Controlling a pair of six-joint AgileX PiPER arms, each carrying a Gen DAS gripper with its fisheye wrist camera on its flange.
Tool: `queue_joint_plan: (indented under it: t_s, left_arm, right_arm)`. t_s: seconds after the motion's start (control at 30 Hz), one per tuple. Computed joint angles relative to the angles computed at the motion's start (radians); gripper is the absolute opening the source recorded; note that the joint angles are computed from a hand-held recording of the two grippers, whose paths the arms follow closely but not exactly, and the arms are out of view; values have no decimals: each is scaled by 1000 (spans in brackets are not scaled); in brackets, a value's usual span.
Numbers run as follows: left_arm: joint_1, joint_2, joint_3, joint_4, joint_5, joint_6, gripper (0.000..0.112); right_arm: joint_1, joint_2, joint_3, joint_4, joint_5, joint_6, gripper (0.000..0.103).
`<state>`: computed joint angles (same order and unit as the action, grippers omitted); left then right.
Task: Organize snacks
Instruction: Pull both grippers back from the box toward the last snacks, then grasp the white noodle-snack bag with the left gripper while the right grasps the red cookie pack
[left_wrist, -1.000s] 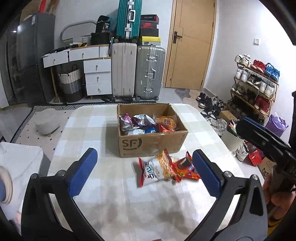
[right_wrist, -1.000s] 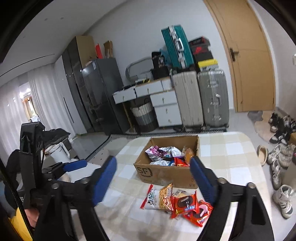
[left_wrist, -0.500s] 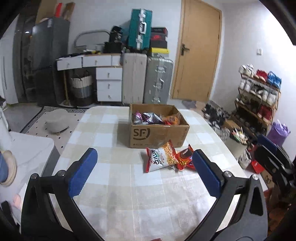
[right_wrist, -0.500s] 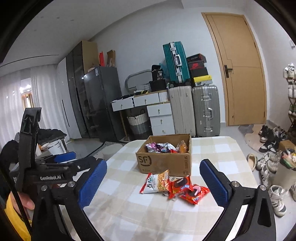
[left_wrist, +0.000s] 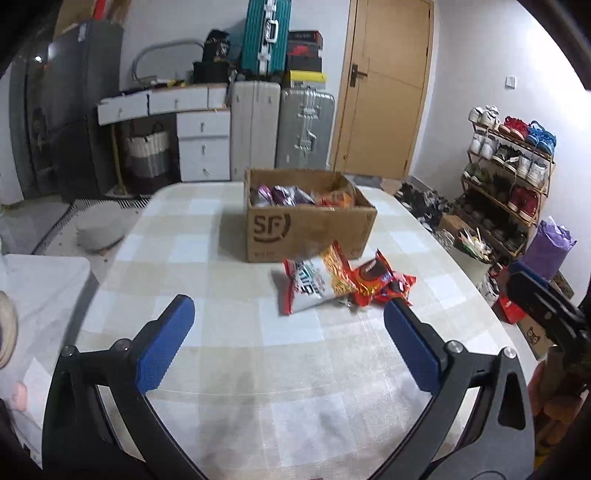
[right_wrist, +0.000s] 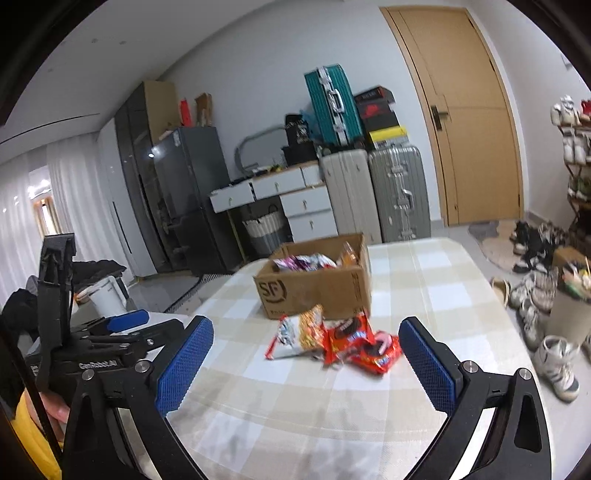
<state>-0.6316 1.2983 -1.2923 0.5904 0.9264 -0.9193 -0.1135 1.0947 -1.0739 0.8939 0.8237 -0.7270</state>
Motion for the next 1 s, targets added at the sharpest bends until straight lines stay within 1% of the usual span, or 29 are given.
queue_joint_plan:
  t_s: [0.1, 0.23, 0.33, 0.43, 0.47, 0.57, 0.63, 0.67, 0.7, 0.83, 0.87, 0.93, 0.97, 1.0]
  left_arm:
    - [57, 60, -8, -54, -50, 52, 102]
    - [153, 164, -51, -202, -115, 194, 102]
    - [192, 250, -109, -272, -128, 268, 102]
    - [226, 363, -199, -326, -130, 331, 102]
    - [243, 421, -252, -360, -124, 364, 102]
    - [278, 533, -372, -444, -96, 432, 102]
    - [305, 645, -506, -504, -43, 463, 102]
    - [315, 673, -542, -532, -30, 480, 102]
    - [327, 727, -609, -563, -8, 496, 102]
    - [349, 923, -880, -592, 121, 495, 102]
    - [352, 954, -924, -602, 137, 495, 102]
    - [365, 1021, -1017, -638, 169, 504, 98]
    - [371, 1042, -1044, -654, 174, 508, 92]
    - [377, 1044, -1039, -671, 168, 514, 81]
  right_arm:
    - [9, 53, 0, -8, -15, -3, 102]
    - [10, 139, -15, -8, -28, -18, 102]
    - [3, 214, -39, -16, -30, -11, 102]
    - [-11, 289, -70, -8, -20, -2, 102]
    - [-15, 312, -82, -4, -17, 2, 102]
    - [-22, 372, -117, 12, -5, 9, 102]
    - [-23, 406, -136, 25, -6, -3, 102]
    - [-22, 415, -140, 27, -8, -6, 102]
    - [-20, 428, -147, 31, -8, -8, 102]
    - [-21, 471, -175, 41, 4, -18, 102]
    - [-21, 486, -185, 44, 9, -19, 102]
    - [-20, 509, -199, 49, 15, -23, 102]
    - [-17, 518, -205, 48, 14, -21, 102]
    - [-16, 529, -212, 50, 18, -21, 102]
